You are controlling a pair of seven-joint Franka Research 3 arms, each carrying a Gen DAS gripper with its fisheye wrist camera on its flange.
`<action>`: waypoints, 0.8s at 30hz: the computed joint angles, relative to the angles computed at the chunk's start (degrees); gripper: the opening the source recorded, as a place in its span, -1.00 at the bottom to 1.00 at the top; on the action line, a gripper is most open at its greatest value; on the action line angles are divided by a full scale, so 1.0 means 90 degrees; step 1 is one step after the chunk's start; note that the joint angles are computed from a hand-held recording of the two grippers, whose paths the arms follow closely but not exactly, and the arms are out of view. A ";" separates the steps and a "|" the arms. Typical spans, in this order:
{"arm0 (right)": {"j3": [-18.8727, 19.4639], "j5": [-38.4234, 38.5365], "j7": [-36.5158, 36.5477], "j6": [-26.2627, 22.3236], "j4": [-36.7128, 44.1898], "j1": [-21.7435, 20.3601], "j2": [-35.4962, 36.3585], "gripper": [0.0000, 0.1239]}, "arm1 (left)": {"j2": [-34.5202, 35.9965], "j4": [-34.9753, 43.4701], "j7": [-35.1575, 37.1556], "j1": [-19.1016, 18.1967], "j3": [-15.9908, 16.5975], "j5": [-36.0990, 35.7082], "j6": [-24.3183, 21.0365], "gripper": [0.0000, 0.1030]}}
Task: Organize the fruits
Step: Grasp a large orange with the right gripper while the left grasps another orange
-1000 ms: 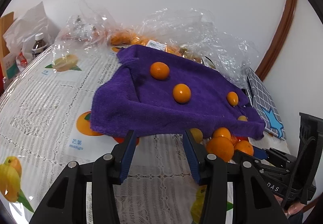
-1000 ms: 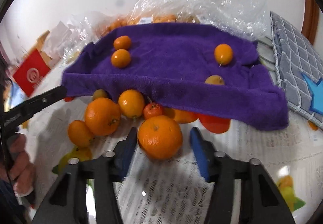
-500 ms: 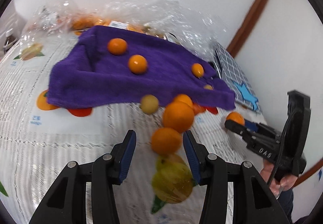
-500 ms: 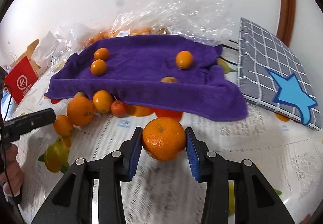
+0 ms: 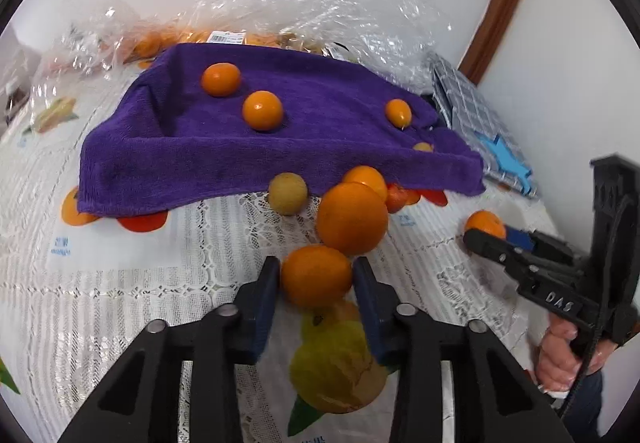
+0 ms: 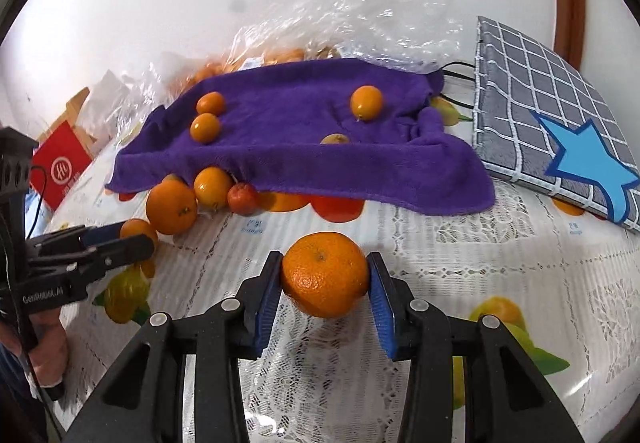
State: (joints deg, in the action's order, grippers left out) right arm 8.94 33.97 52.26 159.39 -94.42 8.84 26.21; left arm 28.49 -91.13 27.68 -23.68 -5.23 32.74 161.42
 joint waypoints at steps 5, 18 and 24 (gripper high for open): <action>0.0041 0.0107 -0.0061 0.0021 -0.0034 -0.0048 -0.0026 -0.33 | -0.0338 -0.0589 -0.1434 -0.0406 0.0755 0.0751 0.0853 -0.32; 0.0240 0.0724 -0.0565 -0.0012 -0.0058 -0.0247 -0.0072 -0.33 | -0.0505 -0.0662 -0.3107 -0.0405 0.0854 0.2194 0.0759 -0.32; 0.0274 0.1057 -0.0779 0.0112 -0.0132 -0.0280 -0.0126 -0.33 | -0.0558 -0.0699 -0.3649 -0.0311 0.0791 0.2586 0.0705 -0.32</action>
